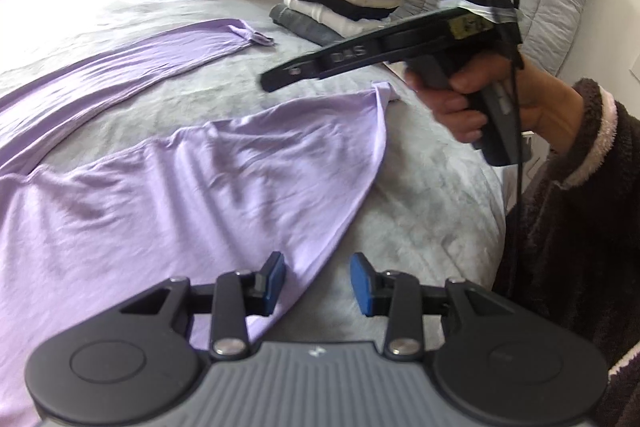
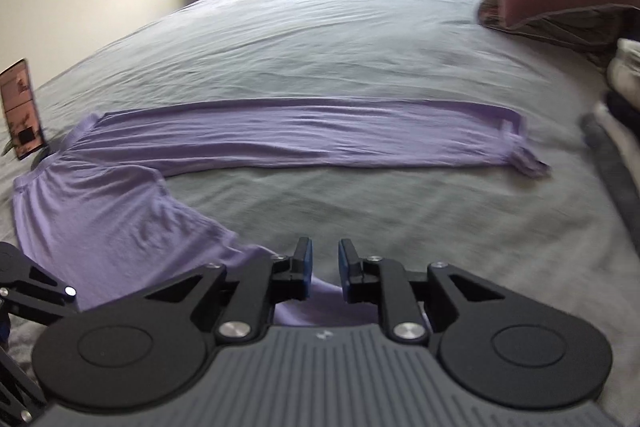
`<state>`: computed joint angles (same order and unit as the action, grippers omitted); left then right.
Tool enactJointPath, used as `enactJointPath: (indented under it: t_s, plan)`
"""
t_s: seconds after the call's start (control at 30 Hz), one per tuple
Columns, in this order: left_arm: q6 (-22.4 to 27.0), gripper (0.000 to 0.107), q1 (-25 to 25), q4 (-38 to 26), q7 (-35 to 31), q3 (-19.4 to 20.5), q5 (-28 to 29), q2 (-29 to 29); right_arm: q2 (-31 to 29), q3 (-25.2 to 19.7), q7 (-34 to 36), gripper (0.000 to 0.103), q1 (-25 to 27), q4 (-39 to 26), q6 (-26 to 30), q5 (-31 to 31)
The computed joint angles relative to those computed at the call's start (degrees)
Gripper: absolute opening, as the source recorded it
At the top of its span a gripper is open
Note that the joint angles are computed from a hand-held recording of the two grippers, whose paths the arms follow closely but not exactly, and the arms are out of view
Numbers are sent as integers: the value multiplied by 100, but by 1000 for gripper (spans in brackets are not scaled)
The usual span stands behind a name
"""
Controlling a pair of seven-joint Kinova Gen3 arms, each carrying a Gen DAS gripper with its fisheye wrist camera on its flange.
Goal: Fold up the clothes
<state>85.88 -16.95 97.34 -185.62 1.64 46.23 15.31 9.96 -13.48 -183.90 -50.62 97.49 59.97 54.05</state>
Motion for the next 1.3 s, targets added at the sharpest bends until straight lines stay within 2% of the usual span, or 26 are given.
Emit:
enactJointPath:
  t_s: [0.13, 0.37, 0.5, 0.73, 0.87, 0.93, 0.97, 1.0, 1.07, 1.17, 1.3]
  plan:
    - [-251, 37, 181, 228, -118, 75, 76, -166, -316, -105, -593, 31, -71, 342, 540, -102]
    - [-835, 37, 689, 710, -160, 179, 363, -476, -881, -561, -1609, 31, 40, 830, 1415, -514]
    - [-1247, 36, 1114, 734, 345, 300, 484, -493, -1189, -792, -1902, 31, 232, 1113, 1492, -722]
    - [-2007, 34, 1916, 657, 1073, 675, 683, -443, -1858, -1096, -2143, 31, 664, 1614, 1094, -1045]
    - [-2733, 31, 2388, 761, 1342, 892, 915, -422, -2328, -1197, -2377, 32, 981, 1925, 627, -1154]
    - [-3103, 24, 2555, 854, 1492, 958, 1082, -435, -2510, -1243, -2441, 32, 1128, 2040, 441, -1211]
    - [-3295, 16, 2632, 898, 1587, 981, 1146, -450, -2592, -1266, -2469, 32, 1201, 2092, 359, -1240]
    - [-3479, 2, 2676, 928, 1695, 1030, 1170, -464, -2664, -1292, -2484, 32, 1273, 2135, 293, -1271]
    - [-3724, 0, 2810, 1004, 1748, 977, 1317, -502, -2772, -1333, -2425, 32, 1403, 2191, 215, -1357]
    - [-3537, 0, 2616, 1185, 1267, 1012, 1720, -655, -2918, -1371, -2283, 32, 1592, 2262, 102, -1476]
    - [-2888, 0, 2545, 1099, 1060, 871, 1487, -794, -3108, -1447, -2156, 32, 1854, 2340, -70, -1600]
